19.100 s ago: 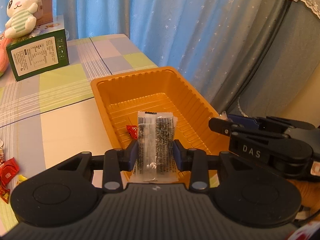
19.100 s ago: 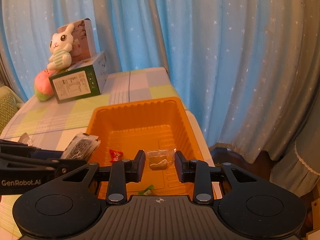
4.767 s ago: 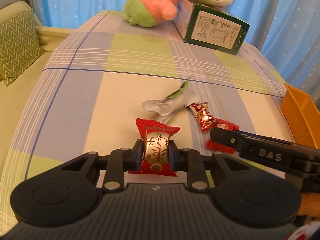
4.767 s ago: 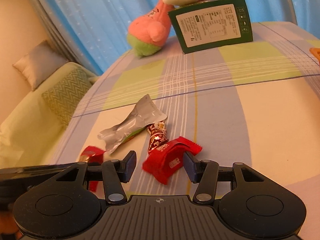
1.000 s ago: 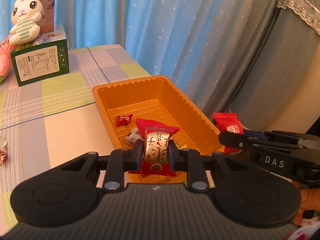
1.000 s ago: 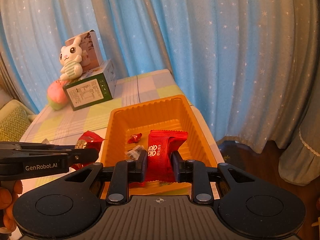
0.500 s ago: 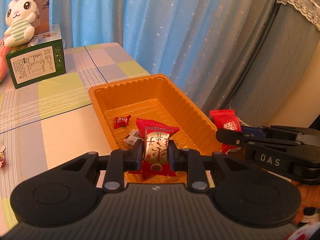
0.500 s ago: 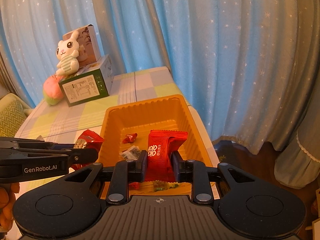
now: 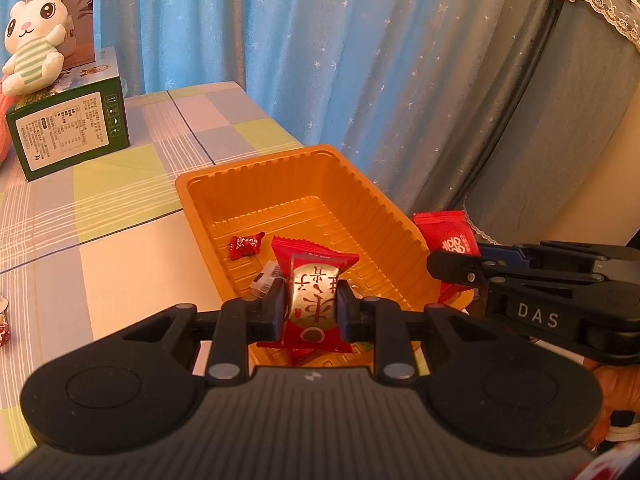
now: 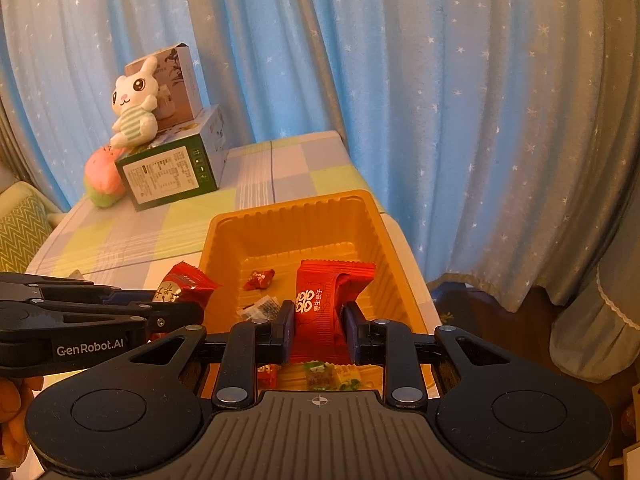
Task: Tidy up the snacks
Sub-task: 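Carry both red candies over the orange tray and lower them in, then open both tools to drop the candies and lift away from the tray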
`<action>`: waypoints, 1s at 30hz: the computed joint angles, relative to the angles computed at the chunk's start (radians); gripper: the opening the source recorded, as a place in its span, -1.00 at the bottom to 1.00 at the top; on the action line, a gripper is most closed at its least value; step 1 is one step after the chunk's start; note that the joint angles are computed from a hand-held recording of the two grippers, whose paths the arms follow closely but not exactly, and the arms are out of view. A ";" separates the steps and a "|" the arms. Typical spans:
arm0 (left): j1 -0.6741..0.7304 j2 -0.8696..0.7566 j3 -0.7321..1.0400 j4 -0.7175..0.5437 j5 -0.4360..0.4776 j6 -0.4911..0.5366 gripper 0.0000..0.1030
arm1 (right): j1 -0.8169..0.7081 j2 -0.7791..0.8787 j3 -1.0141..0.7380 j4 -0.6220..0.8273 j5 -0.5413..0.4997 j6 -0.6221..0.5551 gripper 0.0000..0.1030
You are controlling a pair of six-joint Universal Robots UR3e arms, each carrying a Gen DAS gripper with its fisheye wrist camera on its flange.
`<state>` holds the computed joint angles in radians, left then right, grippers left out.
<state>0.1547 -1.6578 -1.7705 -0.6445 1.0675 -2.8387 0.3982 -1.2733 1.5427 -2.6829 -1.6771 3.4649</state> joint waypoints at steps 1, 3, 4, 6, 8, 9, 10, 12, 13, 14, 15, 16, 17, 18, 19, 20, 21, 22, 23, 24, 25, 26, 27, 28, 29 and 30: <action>-0.001 -0.002 0.002 -0.001 0.001 0.000 -0.55 | 0.000 0.003 -0.003 0.000 0.000 -0.001 -0.49; -0.002 -0.003 0.003 0.000 0.002 0.000 -0.55 | 0.000 0.010 -0.012 0.001 0.000 -0.001 -0.49; -0.002 -0.006 0.005 0.000 0.001 0.000 -0.55 | 0.000 0.010 -0.013 0.002 0.000 -0.001 -0.49; -0.005 -0.009 0.010 -0.002 0.001 -0.002 -0.55 | -0.002 0.015 -0.021 0.005 0.002 -0.004 -0.49; -0.008 -0.021 0.022 0.000 0.002 -0.006 -0.55 | -0.006 0.027 -0.036 0.012 0.007 -0.011 -0.49; -0.008 -0.023 0.022 0.001 0.000 -0.007 -0.55 | -0.008 0.032 -0.042 0.014 0.009 -0.012 -0.49; -0.010 -0.030 0.028 0.003 -0.001 -0.010 -0.55 | -0.011 0.039 -0.054 0.020 0.011 -0.014 -0.49; -0.015 -0.041 0.038 0.004 0.000 -0.014 -0.55 | -0.015 0.052 -0.070 0.028 0.014 -0.015 -0.49; -0.020 -0.053 0.049 0.006 0.003 -0.020 -0.55 | -0.018 0.055 -0.074 0.031 0.015 -0.015 -0.49; -0.022 -0.059 0.053 0.011 0.003 -0.024 -0.55 | -0.020 0.055 -0.071 0.029 0.017 -0.014 -0.49; -0.023 -0.070 0.059 0.017 0.001 -0.031 -0.55 | -0.022 0.056 -0.070 0.027 0.018 -0.012 -0.49; -0.022 -0.080 0.064 0.023 -0.008 -0.036 -0.55 | -0.024 0.057 -0.069 0.026 0.019 -0.010 -0.49; -0.019 -0.088 0.067 0.028 -0.018 -0.041 -0.45 | -0.026 0.057 -0.067 0.025 0.021 -0.009 -0.49; -0.017 -0.094 0.070 0.029 -0.022 -0.044 -0.22 | -0.028 0.056 -0.062 0.020 0.023 -0.007 -0.49; -0.016 -0.096 0.072 0.032 -0.018 -0.050 -0.16 | -0.030 0.054 -0.059 0.019 0.025 -0.005 -0.49; -0.012 -0.093 0.066 0.038 -0.017 -0.050 -0.14 | -0.032 0.052 -0.054 0.016 0.027 -0.005 -0.49; -0.007 -0.087 0.058 0.040 -0.017 -0.049 -0.14 | -0.033 0.051 -0.051 0.014 0.028 -0.004 -0.49; -0.002 -0.081 0.048 0.045 -0.013 -0.053 -0.14 | -0.033 0.049 -0.048 0.013 0.029 -0.002 -0.49; 0.005 -0.073 0.037 0.047 -0.012 -0.054 -0.14 | -0.035 0.049 -0.046 0.012 0.031 -0.001 -0.49; 0.014 -0.063 0.024 0.047 -0.012 -0.052 -0.14 | -0.036 0.048 -0.043 0.011 0.034 0.001 -0.49; 0.020 -0.054 0.013 0.049 -0.010 -0.051 -0.14 | -0.038 0.047 -0.038 0.009 0.038 0.002 -0.49; 0.030 -0.044 -0.001 0.050 -0.011 -0.047 -0.14 | -0.039 0.047 -0.037 0.010 0.043 0.004 -0.49; 0.038 -0.034 -0.014 0.050 -0.012 -0.041 -0.14 | -0.040 0.050 -0.042 0.014 0.049 0.007 -0.49; 0.047 -0.019 -0.031 0.048 -0.014 -0.034 -0.14 | -0.041 0.051 -0.042 0.016 0.055 0.011 -0.49; 0.054 -0.010 -0.043 0.048 -0.015 -0.030 -0.14 | -0.042 0.050 -0.042 0.017 0.061 0.015 -0.49; 0.064 0.002 -0.057 0.048 -0.018 -0.024 -0.14 | -0.042 0.051 -0.042 0.018 0.065 0.019 -0.49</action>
